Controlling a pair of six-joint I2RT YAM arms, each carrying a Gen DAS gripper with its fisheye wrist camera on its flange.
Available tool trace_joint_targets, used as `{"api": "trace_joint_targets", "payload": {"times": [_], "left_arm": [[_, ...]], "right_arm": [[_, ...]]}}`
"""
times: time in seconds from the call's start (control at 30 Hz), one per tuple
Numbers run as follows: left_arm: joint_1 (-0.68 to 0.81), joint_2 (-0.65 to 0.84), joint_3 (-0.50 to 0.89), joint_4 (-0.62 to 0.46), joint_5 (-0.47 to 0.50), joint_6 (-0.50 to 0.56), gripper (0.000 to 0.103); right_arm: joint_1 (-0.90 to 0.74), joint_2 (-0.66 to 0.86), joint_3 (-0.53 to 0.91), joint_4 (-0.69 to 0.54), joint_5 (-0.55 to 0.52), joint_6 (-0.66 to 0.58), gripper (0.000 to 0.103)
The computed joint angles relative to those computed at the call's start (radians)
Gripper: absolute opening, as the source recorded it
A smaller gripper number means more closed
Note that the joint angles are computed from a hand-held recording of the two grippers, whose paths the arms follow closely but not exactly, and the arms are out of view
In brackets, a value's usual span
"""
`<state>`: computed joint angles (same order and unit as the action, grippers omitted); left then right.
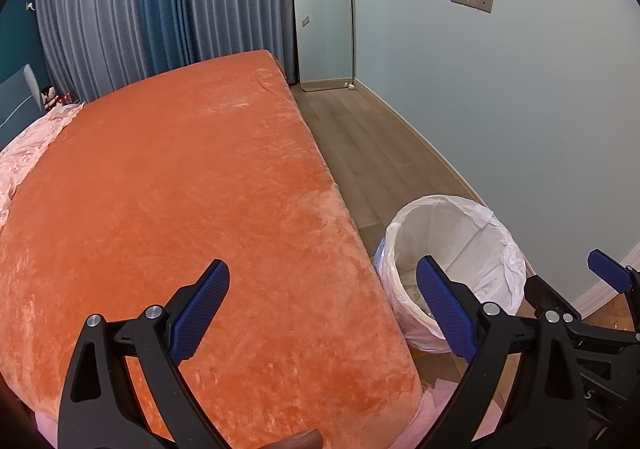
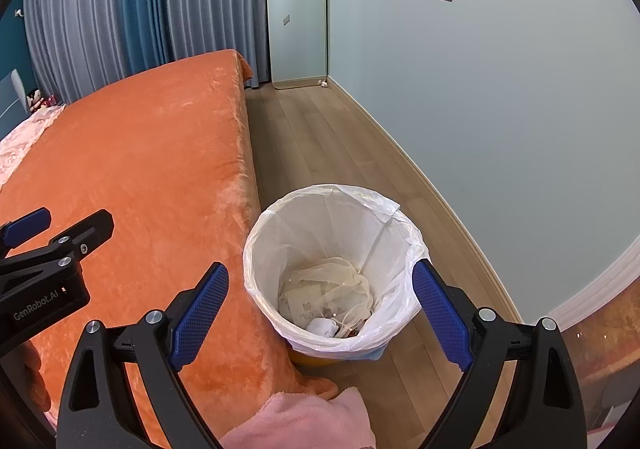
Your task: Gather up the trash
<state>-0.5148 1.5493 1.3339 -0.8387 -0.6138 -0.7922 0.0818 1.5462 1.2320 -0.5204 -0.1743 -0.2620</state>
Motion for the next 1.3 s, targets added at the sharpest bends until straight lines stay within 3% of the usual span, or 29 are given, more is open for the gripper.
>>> {"api": "trace_joint_targets", "payload": {"times": [1.3], "left_arm": [[-0.013, 0.013, 0.008, -0.043, -0.022, -0.045, 0.090]], "right_arm": [[0.000, -0.013, -0.027, 0.007, 0.006, -0.018, 0.089]]}}
